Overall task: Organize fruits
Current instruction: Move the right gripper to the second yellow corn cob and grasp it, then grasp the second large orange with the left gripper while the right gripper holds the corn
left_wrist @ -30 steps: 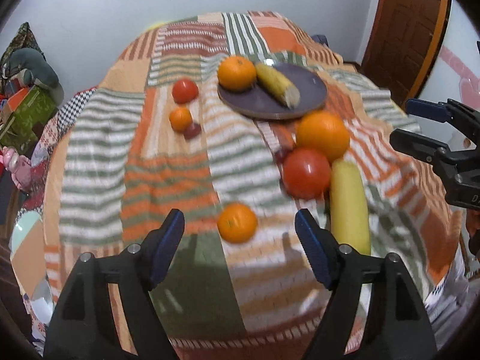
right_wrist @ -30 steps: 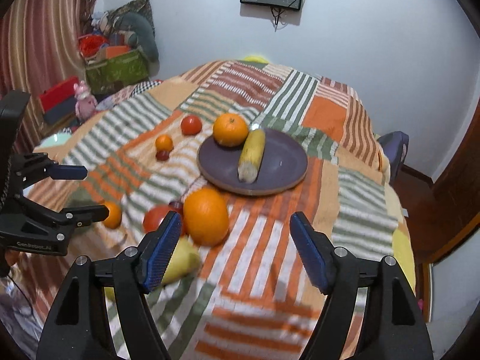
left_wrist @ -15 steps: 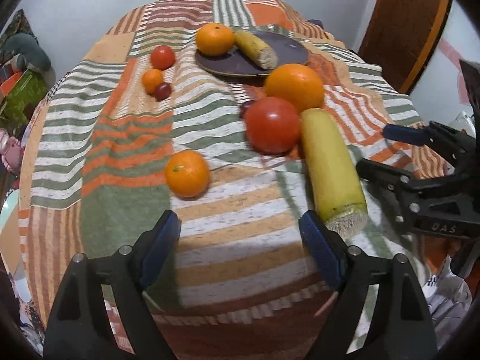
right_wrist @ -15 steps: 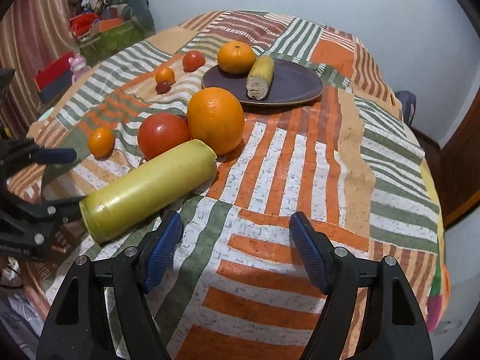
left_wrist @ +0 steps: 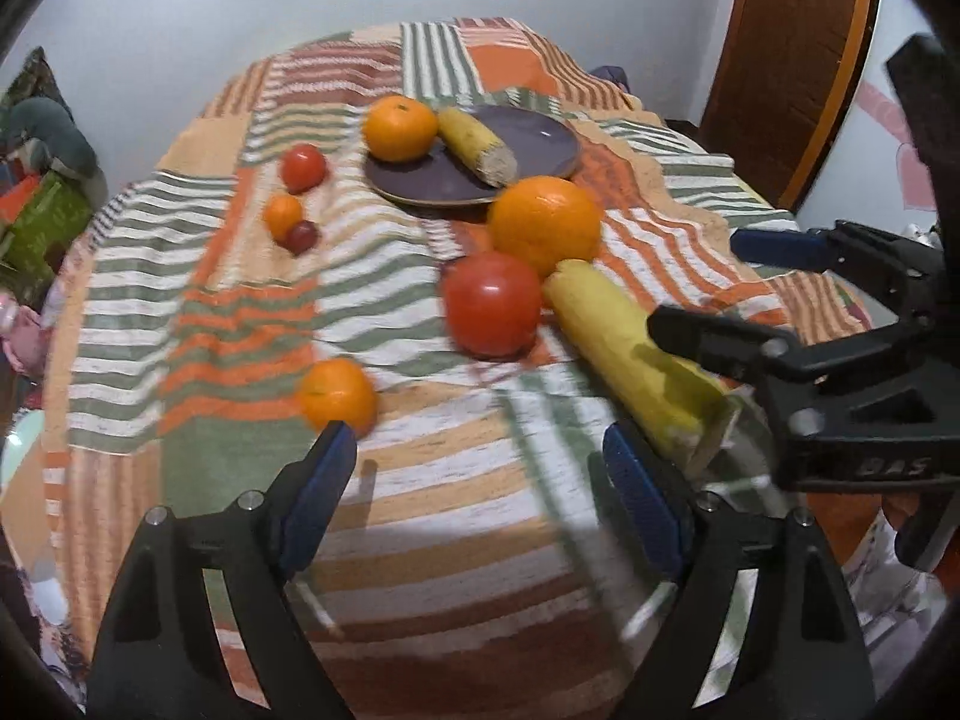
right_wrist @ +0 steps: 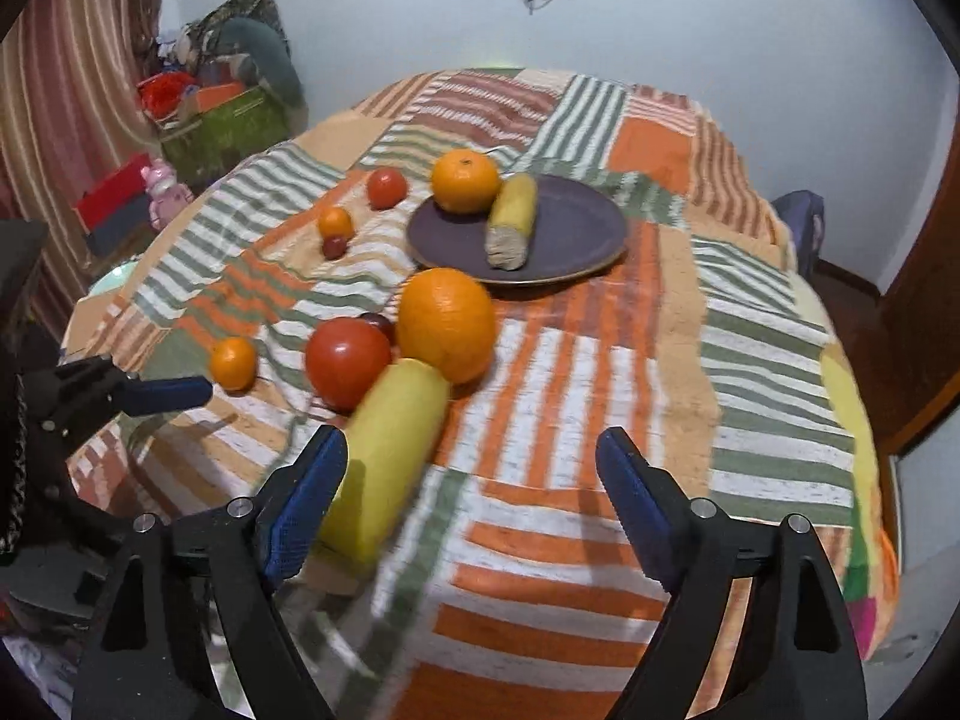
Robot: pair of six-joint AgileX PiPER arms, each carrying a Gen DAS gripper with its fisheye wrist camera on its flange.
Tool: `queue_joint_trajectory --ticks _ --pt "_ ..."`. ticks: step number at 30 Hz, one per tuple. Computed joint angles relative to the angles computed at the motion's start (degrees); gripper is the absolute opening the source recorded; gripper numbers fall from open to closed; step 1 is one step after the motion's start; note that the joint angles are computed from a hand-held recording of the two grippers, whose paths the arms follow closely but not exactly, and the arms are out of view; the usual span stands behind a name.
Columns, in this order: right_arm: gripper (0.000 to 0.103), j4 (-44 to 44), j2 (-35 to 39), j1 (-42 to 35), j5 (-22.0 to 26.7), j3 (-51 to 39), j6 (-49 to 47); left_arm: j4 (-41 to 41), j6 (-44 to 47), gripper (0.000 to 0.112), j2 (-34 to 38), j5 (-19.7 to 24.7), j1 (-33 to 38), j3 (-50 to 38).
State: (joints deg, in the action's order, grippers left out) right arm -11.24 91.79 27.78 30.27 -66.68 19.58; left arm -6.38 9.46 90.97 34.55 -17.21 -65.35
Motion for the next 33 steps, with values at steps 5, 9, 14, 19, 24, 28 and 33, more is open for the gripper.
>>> queue_joint_trajectory --ticks 5,9,14,19,24,28,33 --pt "0.082 -3.2 6.2 3.0 2.6 -3.9 2.1 -0.3 2.2 0.087 -1.8 -0.2 4.3 1.3" --pt "0.073 7.7 8.4 0.6 2.2 -4.8 -6.1 -2.0 3.5 0.087 -1.2 0.2 6.3 0.4" --pt "0.048 17.3 6.9 -1.4 1.7 -3.5 -15.5 -3.0 2.9 0.087 0.5 1.1 5.7 -2.4" --pt "0.034 20.4 4.0 -3.9 1.8 -1.1 -20.5 -2.1 1.7 0.087 2.4 2.3 3.0 -6.8" --pt "0.034 18.5 2.0 -8.3 0.7 1.5 -21.6 -1.5 0.7 0.087 6.4 4.6 0.2 -13.4" --pt "0.034 17.9 0.6 -13.0 -0.3 2.7 -21.1 -0.8 0.1 0.088 10.8 6.3 -2.1 -18.9" --pt "0.034 14.1 1.9 -14.3 -1.1 2.2 -18.7 0.3 -1.8 0.088 19.6 11.7 -4.2 -29.8"
